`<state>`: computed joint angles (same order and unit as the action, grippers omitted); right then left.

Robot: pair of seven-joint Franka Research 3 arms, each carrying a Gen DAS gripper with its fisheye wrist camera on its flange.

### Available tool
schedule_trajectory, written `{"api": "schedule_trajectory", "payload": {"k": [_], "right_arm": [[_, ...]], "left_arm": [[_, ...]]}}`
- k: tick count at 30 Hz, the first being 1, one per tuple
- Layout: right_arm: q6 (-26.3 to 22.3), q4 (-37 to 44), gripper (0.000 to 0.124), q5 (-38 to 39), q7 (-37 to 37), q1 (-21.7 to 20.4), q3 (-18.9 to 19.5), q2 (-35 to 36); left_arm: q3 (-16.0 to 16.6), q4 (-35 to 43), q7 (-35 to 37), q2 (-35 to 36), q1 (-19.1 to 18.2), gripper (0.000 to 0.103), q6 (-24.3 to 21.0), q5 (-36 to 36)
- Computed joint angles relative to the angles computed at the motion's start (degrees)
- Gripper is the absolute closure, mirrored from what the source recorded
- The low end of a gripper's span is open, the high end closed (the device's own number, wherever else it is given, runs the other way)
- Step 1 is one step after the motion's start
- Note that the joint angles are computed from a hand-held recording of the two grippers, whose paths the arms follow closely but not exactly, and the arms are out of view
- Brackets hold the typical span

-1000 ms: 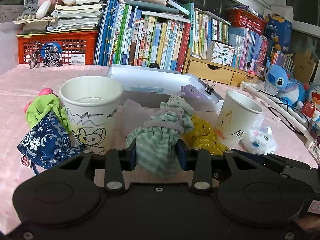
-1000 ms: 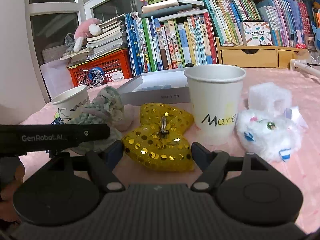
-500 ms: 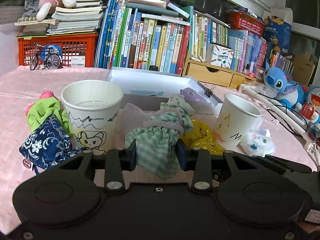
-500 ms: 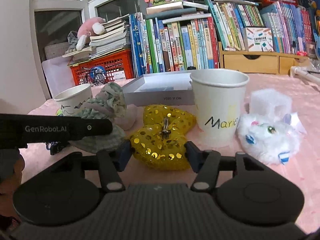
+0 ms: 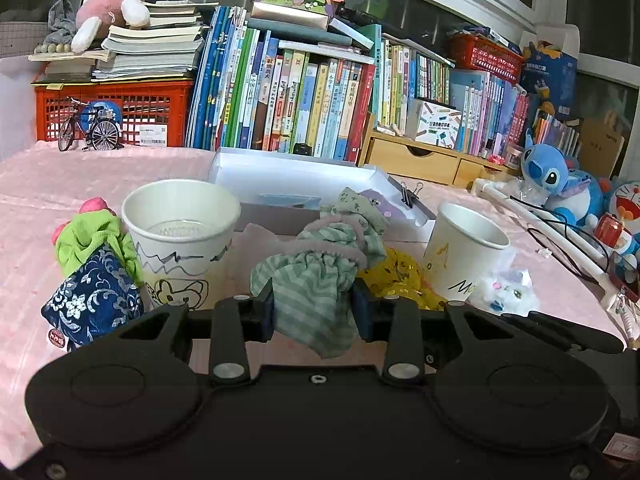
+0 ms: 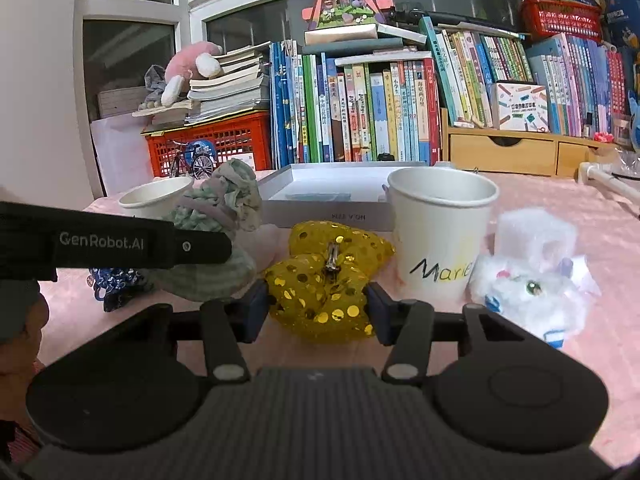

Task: Organize soft objects
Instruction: 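Lift the gingham pouch with the left tool while the right tool lifts the sequin heart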

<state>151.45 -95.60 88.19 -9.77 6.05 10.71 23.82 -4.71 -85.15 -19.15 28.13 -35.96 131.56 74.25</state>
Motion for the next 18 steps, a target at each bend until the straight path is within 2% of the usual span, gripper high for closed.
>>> {"api": "schedule_trajectory", "payload": {"k": [18], "right_arm": [[-2.7,-1.9,0.068,7.6,-7.8,0.1,-1.3,-3.0]], "left_arm": [[-0.1,1.0,0.1,-1.4,-0.5,0.070,-1.6,3.8]]}}
